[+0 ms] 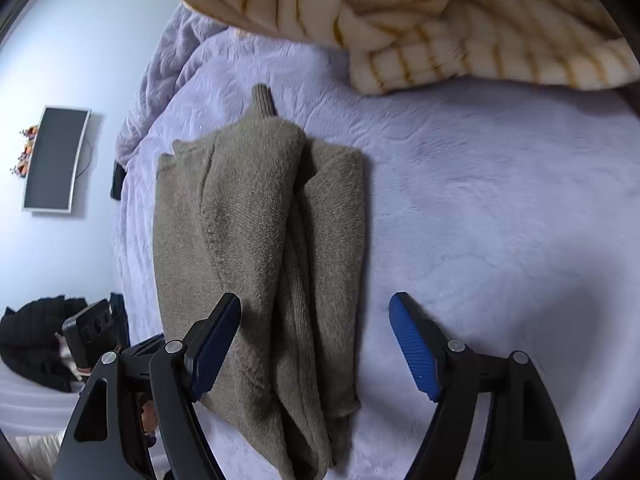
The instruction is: Fold small clothes
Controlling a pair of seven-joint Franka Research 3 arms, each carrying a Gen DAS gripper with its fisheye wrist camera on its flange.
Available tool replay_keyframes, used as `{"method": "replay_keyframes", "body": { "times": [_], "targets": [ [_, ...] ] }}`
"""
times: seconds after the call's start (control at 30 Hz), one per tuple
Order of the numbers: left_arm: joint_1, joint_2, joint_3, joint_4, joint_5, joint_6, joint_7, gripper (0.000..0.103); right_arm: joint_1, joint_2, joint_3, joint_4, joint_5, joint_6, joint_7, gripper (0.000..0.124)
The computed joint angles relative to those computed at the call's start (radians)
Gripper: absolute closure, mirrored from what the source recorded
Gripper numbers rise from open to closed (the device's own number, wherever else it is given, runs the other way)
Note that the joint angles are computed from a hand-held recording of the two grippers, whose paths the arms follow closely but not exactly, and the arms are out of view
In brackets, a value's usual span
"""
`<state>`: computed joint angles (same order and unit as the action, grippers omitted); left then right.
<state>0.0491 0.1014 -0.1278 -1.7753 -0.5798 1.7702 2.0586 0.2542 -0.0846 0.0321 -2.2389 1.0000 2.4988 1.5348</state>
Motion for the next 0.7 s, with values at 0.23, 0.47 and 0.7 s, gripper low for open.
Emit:
{"method": "replay_keyframes", "body": {
  "times": [0.23, 0.47, 0.7],
  "targets": [
    [-0.018, 0.022, -0.017, 0.001, -0.007, 0.037, -0.04, 0.024, 0.0, 0.124, 0.014, 0.127, 0.2, -0.036, -0.236, 0.043],
    [-0.026, -0.015, -0.019, -0.033, -0.008, 0.085, -0.053, 0.052, 0.002, 0.127, 0.052, 0.136, 0.144, 0.03, -0.094, 0.081],
    [-0.016, -0.128, 0.02, -0.08, -0.085, 0.029, 0.031, 0.058, 0.038, 0.025, 0.05, 0.1, 0.245, 0.026, -0.144, 0.083]
  ]
}}
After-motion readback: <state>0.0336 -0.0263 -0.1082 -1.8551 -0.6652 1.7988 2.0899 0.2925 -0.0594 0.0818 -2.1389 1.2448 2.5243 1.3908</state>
